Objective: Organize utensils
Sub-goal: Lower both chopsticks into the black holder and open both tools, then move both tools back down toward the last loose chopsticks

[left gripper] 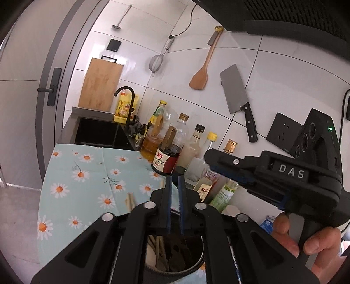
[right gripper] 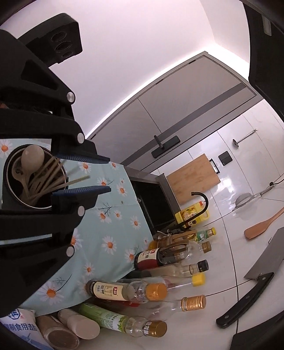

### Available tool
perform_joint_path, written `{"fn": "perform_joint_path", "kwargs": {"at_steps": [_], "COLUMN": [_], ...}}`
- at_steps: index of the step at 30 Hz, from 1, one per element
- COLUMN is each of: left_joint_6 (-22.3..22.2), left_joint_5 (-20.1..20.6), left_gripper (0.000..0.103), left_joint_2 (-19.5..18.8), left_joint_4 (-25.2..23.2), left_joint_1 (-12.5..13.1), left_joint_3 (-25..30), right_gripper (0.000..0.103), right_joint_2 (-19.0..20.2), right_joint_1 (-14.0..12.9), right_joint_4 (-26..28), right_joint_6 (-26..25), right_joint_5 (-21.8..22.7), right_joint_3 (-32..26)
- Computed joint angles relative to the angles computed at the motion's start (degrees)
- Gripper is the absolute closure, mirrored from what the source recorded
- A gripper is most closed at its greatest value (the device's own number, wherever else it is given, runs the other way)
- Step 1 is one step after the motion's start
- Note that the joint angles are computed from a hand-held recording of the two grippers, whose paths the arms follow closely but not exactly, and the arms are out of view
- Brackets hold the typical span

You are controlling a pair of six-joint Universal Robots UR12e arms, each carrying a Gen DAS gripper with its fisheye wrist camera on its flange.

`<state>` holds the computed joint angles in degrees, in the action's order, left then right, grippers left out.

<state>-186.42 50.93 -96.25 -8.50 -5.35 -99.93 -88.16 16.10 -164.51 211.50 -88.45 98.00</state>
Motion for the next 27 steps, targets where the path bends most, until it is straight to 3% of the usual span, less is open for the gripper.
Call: {"fn": "perform_joint_path", "kwargs": {"at_steps": [1, 15, 27], "left_joint_6": [-0.3, -1.2, 5.6], "left_joint_5": [0.1, 0.4, -2.1], "left_gripper": [0.082, 0.082, 0.082], "left_joint_2": [0.2, 5.0, 13.0], "left_joint_4": [-0.1, -0.2, -9.5], "left_joint_1": [0.1, 1.9, 4.4], "left_joint_3": [-0.2, -3.1, -7.2], "right_gripper": [0.081, 0.077, 0.07], "right_joint_2": [-0.2, -3.4, -7.9], "right_joint_1": [0.1, 1.8, 3.2], "right_joint_4": [0.0, 0.3, 7.0], "right_joint_6": [0.0, -2.2, -7.3], "right_joint_5": [-0.2, -0.2, 4.3], "right_joint_3": [0.0, 1.1, 3.1]}}
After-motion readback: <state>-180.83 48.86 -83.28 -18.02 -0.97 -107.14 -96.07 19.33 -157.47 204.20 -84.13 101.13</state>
